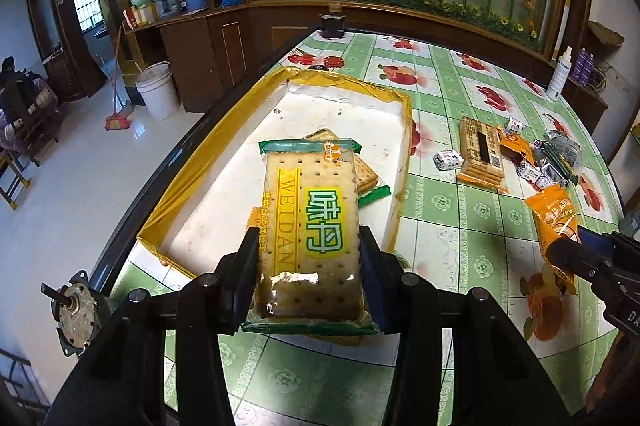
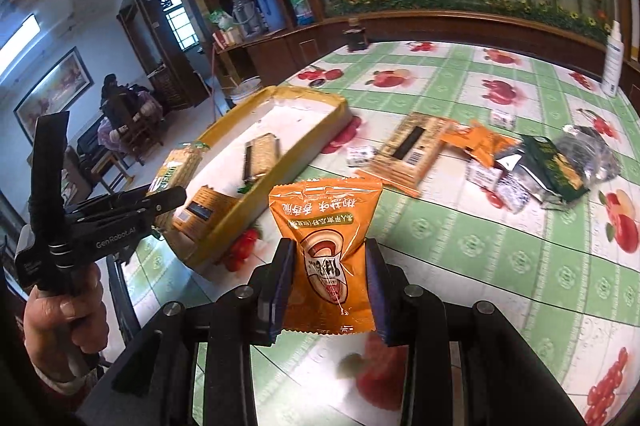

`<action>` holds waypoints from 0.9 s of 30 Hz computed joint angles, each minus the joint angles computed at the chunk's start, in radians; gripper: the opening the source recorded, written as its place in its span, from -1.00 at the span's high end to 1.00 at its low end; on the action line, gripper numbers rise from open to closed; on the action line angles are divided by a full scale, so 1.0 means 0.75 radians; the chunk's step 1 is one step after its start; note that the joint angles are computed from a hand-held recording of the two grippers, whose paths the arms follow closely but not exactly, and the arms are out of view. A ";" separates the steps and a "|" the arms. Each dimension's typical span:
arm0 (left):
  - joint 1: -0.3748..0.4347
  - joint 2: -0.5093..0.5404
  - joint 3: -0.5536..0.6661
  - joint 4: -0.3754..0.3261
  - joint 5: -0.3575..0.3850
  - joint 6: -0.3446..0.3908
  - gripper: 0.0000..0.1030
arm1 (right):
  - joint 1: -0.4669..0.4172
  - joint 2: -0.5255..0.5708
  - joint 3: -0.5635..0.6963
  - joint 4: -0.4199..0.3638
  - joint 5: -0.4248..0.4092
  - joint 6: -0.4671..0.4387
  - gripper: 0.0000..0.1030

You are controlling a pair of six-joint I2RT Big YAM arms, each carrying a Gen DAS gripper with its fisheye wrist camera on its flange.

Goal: Organize snacks
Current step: 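Carry the cracker pack and chip bag into the tray and release both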

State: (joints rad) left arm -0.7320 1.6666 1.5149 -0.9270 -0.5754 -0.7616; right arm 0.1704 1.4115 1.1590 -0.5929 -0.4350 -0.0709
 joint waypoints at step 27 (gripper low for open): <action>0.163 -0.011 -0.038 0.030 -0.016 -0.002 0.12 | 0.235 0.386 0.445 -0.022 -0.034 0.060 0.32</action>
State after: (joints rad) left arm -0.6094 1.6583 1.4862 -0.9045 -0.5875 -0.7629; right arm 0.3467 1.7010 1.4928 -0.6091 -0.4602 -0.0262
